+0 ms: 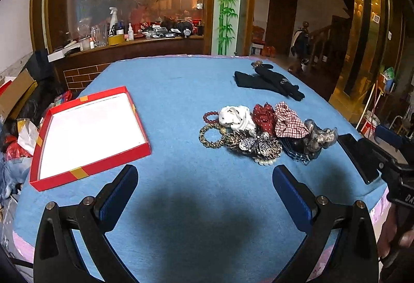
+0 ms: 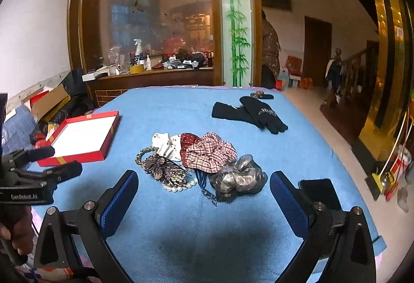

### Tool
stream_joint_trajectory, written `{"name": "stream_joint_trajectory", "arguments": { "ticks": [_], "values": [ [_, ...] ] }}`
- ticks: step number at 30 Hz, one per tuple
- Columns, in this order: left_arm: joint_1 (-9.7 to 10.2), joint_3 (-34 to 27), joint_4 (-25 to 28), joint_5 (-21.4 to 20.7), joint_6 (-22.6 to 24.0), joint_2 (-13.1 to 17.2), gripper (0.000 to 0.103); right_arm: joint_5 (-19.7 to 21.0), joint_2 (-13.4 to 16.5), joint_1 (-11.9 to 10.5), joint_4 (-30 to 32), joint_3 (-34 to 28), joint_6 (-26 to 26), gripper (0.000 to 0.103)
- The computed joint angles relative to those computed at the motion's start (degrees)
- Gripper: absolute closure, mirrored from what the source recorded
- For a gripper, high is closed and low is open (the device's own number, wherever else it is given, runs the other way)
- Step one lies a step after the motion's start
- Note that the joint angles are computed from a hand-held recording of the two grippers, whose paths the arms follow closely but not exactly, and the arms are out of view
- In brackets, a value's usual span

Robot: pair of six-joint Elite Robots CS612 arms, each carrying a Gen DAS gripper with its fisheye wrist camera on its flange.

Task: Organize jewelry
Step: 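Move both tools toward the pile of hair accessories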

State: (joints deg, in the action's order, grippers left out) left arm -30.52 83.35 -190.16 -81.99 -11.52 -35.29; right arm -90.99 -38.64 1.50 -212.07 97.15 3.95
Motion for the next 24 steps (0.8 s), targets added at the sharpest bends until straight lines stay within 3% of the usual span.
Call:
{"name": "stream_joint_trajectory", "arguments": {
  "ticks": [14, 24],
  "values": [
    [-0.25, -1.1, 3.26, 0.2, 0.49, 0.32, 0.0, 0.6, 0.05, -0.19, 2.9, -0.66, -0.35, 0.0],
    [0.26, -4.46, 7.6, -3.92, 0.53, 1.43, 0.0, 2.06, 0.43, -0.86, 5.36, -1.48, 0.45, 0.0]
  ]
}}
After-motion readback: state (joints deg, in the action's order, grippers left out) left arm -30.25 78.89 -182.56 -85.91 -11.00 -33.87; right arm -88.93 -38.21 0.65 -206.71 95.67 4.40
